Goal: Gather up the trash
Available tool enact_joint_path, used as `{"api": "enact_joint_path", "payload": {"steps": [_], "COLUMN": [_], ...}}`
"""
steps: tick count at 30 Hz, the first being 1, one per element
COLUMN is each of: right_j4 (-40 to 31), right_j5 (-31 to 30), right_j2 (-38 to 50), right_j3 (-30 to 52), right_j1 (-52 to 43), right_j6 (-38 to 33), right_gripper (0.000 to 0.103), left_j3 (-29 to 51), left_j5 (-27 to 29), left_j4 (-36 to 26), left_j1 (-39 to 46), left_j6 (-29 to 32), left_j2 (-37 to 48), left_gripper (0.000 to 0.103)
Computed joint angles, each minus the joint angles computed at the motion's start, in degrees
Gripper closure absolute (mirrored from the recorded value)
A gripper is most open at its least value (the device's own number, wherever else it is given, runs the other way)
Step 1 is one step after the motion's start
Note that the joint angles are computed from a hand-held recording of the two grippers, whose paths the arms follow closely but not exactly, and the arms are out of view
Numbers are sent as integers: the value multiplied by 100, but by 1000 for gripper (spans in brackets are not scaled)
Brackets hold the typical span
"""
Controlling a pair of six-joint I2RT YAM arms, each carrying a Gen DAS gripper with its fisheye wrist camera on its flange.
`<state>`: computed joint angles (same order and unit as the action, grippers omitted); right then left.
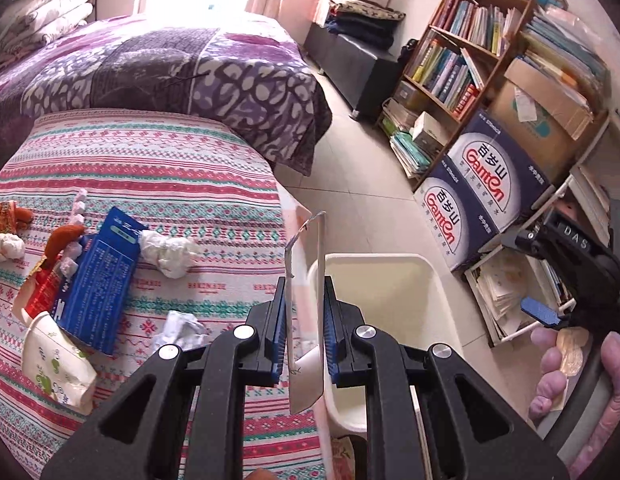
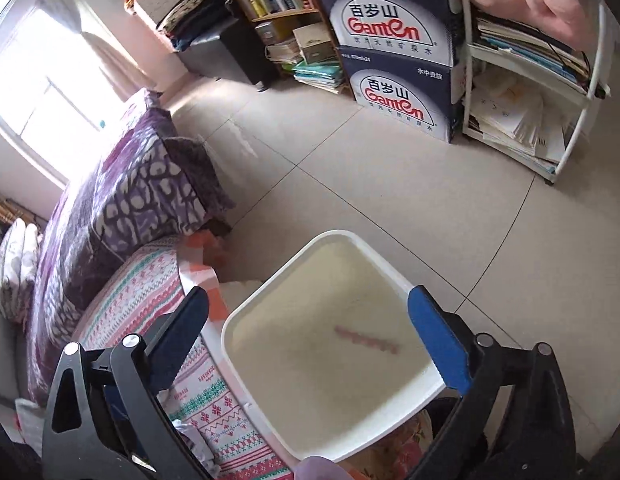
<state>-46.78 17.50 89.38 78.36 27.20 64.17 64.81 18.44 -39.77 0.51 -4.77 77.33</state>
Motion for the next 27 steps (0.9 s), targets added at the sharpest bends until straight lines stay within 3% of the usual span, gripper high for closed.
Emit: {"api": "enact_joint_path", "payload": {"steps": [15,16,18,20,27], "right_j4": [190,183,151,88,-46], "right_j5": [-534,-526,-487,-425,-194], "right_j2": [-781,-786,-773,-743,-484], "right_j3": [-644,-646,-637,-608,-355], "right_j1": [-799,-812,-818,-806,-511], "right_j6": [136,115,88,52,-77], "right_gripper": [7,7,7,7,7], "left_j3": [497,578,640,562,450], "left_j5": [-239,-217,-103,-66,-283], "left_j4": [99,74,55,126,52], "left_j1": [-1426,-1461,-1460,-1412,-1123], "left_j6": [-587,-618,-653,-643,-453], "left_j2": [815,884,947,892,708], "left_gripper": [86,84,60,54,45]}}
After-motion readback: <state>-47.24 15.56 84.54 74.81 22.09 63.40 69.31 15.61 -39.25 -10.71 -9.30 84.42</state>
